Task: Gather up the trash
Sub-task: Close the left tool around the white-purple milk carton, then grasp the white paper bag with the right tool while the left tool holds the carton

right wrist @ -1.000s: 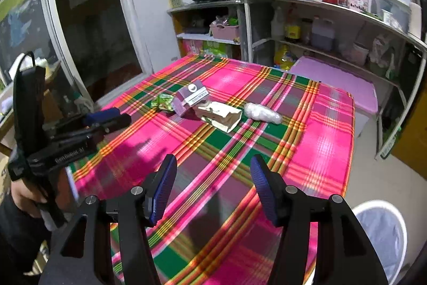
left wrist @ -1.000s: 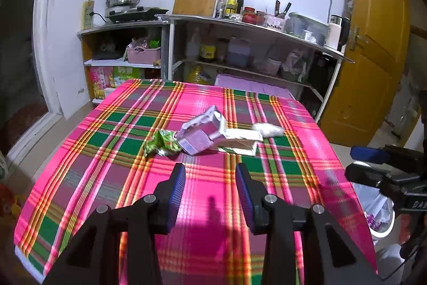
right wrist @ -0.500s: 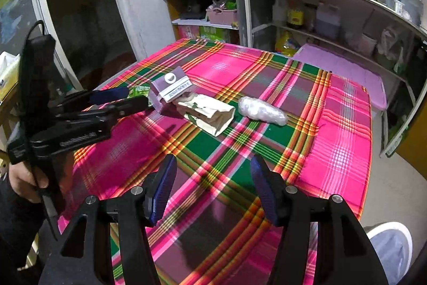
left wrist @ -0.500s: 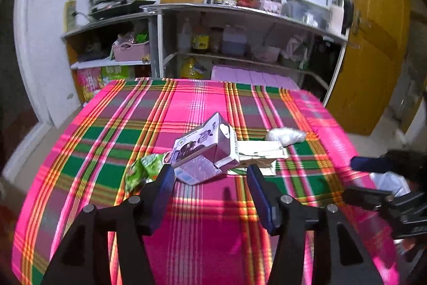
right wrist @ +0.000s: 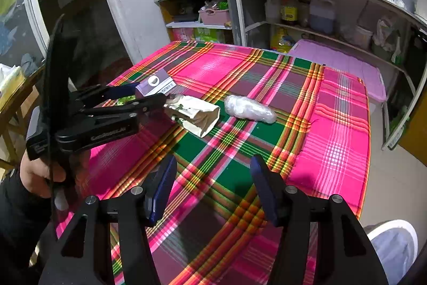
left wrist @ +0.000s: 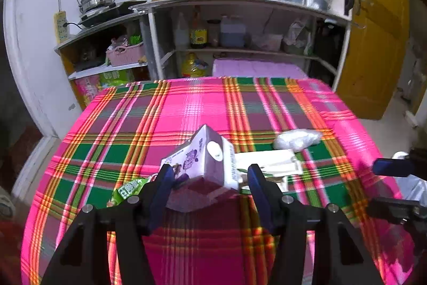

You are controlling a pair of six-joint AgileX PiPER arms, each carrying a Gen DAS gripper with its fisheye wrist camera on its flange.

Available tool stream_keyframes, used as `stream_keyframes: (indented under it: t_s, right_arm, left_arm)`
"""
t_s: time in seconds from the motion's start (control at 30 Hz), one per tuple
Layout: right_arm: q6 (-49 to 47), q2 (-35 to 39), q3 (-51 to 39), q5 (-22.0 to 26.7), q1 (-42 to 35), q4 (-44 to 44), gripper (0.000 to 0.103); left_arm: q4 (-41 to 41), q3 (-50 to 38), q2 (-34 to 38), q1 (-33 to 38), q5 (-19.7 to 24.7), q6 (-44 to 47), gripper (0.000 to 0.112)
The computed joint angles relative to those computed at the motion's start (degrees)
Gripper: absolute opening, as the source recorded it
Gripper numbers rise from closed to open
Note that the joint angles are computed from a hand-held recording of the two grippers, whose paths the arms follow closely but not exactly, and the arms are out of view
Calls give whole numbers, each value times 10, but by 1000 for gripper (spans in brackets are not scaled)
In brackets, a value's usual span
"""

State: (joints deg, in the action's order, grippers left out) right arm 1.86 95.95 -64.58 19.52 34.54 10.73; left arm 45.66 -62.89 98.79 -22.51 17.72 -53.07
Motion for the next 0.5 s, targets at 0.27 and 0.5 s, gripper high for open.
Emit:
stream_keyframes:
  t_s: [0.27,0.5]
  right_arm:
    - [-30,2,6,-6,-6,33,58]
    - [-20,17,-15,-2,1,16,58]
  left_arm:
    - [45,-2,5,-2,17,-40,50]
    - [-13,52,-53,38,-47,-15,43]
